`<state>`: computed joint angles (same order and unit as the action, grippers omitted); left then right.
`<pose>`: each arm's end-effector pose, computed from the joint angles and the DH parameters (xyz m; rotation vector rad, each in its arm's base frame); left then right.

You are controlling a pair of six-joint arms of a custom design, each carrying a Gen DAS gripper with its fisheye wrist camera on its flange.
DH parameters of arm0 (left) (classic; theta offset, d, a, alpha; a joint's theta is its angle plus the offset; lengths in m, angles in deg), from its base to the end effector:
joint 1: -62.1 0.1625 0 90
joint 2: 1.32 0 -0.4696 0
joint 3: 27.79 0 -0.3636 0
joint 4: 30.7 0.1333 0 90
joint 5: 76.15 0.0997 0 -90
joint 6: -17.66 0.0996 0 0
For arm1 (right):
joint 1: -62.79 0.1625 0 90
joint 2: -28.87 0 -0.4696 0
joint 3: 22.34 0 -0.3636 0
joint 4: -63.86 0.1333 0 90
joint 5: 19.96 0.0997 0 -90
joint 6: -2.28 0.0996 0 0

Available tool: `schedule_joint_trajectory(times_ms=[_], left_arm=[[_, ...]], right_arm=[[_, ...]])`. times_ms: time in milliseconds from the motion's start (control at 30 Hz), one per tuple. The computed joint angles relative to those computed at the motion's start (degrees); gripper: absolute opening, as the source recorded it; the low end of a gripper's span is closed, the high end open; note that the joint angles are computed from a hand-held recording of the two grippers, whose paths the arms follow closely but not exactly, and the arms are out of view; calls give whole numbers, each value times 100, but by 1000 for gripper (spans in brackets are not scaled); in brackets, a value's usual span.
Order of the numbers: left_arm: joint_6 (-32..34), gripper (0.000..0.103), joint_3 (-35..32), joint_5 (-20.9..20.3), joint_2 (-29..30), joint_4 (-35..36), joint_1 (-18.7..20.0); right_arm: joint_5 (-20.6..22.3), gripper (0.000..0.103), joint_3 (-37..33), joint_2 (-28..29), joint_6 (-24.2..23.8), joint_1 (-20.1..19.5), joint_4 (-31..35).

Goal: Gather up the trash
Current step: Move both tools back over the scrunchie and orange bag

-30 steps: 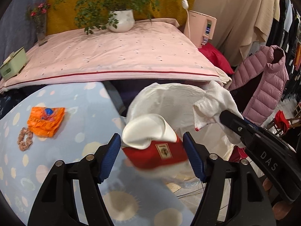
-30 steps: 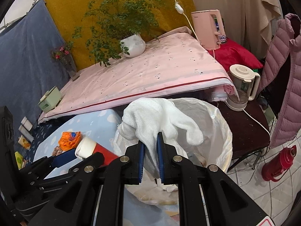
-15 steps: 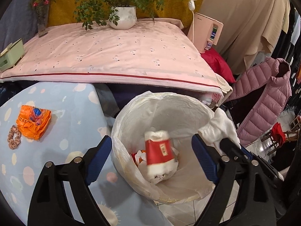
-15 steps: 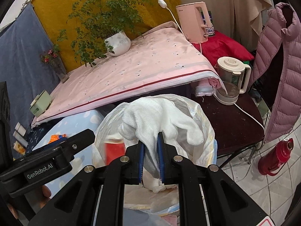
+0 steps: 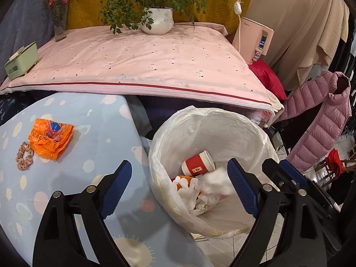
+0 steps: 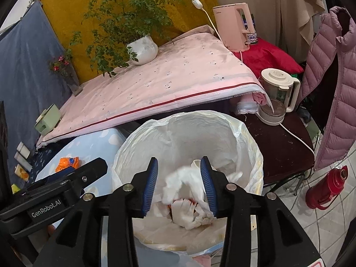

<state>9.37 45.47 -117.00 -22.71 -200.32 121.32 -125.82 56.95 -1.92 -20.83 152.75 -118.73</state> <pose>-0.2201 -0.7772 0.0365 0.1966 2.3414 -0.9005 0.1055 -0.7827 0.1311 0.3714 -2.5435 0.9464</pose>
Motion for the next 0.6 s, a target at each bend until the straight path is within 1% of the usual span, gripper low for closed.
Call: schedule_joint_trajectory(times_ms=[67, 133, 600], left_arm=[[-32, 83, 52, 10, -34, -37, 11], [-43, 83, 101, 28, -65, -76, 20], [-254, 83, 554, 168, -336, -339, 80]], right_arm=[[6, 46, -7, 8, 3, 9, 1], [10, 47, -9, 17, 4, 20, -5], [-43, 47, 36, 82, -116, 139, 7]])
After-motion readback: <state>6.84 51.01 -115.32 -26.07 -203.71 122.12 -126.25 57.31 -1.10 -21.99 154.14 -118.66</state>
